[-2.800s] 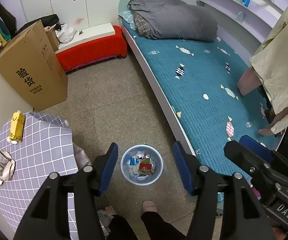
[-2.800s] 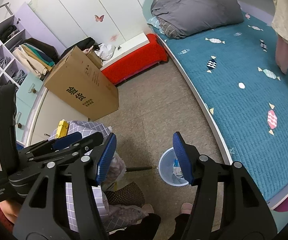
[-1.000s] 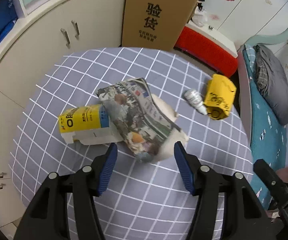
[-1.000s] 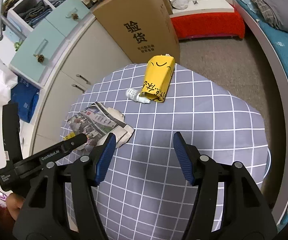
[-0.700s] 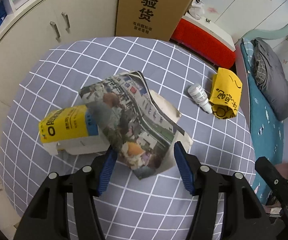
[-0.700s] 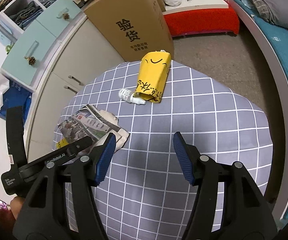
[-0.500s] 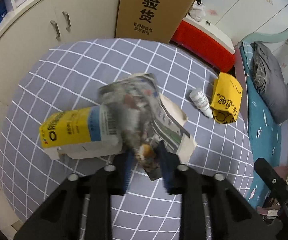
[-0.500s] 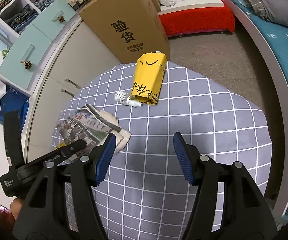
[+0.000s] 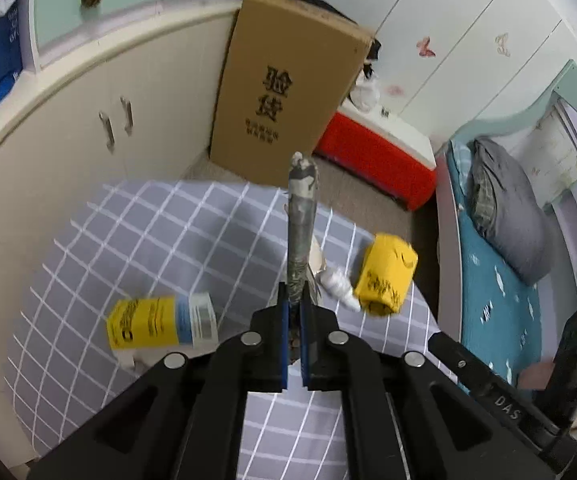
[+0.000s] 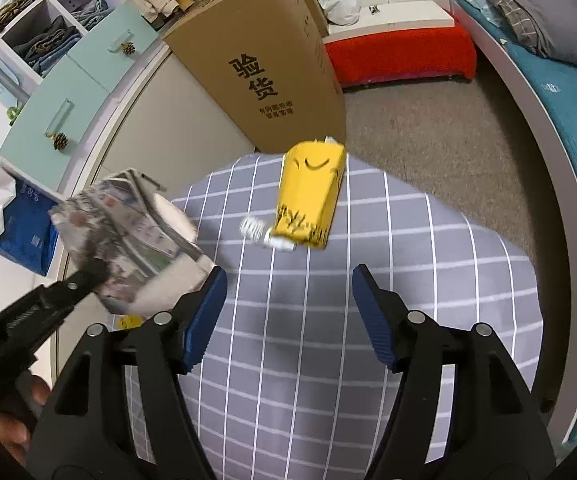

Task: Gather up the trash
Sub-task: 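Grasp the crumpled newspaper with the left gripper and lift it, then grasp the yellow paper bag with the right gripper while the left holds the newspaper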

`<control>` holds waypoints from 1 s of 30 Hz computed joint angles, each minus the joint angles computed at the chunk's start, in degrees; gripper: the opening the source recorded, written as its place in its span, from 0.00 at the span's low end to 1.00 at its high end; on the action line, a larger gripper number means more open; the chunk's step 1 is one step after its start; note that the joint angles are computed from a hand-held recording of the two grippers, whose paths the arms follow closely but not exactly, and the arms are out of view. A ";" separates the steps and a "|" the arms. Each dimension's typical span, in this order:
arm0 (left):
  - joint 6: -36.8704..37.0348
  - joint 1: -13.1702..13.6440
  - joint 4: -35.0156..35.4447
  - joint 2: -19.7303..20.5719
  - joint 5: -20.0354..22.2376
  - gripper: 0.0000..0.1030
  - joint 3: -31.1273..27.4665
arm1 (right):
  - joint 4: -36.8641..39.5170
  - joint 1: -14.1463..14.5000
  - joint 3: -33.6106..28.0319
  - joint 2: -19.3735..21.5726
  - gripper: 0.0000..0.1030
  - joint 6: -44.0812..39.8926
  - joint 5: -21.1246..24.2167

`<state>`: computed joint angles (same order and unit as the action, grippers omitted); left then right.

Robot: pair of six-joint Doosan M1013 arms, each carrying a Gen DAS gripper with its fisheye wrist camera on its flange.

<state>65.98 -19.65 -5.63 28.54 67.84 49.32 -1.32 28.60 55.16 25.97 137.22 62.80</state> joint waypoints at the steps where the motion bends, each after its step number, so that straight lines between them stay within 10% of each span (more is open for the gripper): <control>1: -0.48 -0.15 0.52 0.61 0.37 0.04 -0.97 | 0.15 -0.25 -0.22 0.31 0.63 -0.36 -0.18; 18: -2.25 -2.15 7.67 9.04 8.11 0.04 -11.90 | 12.03 -5.04 -6.45 8.04 0.64 -8.05 1.28; 20: -2.26 -2.30 8.32 9.08 8.35 0.04 -11.95 | 14.23 -5.35 -6.07 8.21 0.43 -8.70 1.36; 30: -2.48 -3.42 10.58 5.92 5.68 0.04 -9.50 | 15.08 -5.20 -1.36 3.74 0.36 -9.85 -1.95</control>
<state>63.50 -23.07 4.94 34.46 73.52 39.81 13.76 23.40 53.80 29.71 127.37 60.85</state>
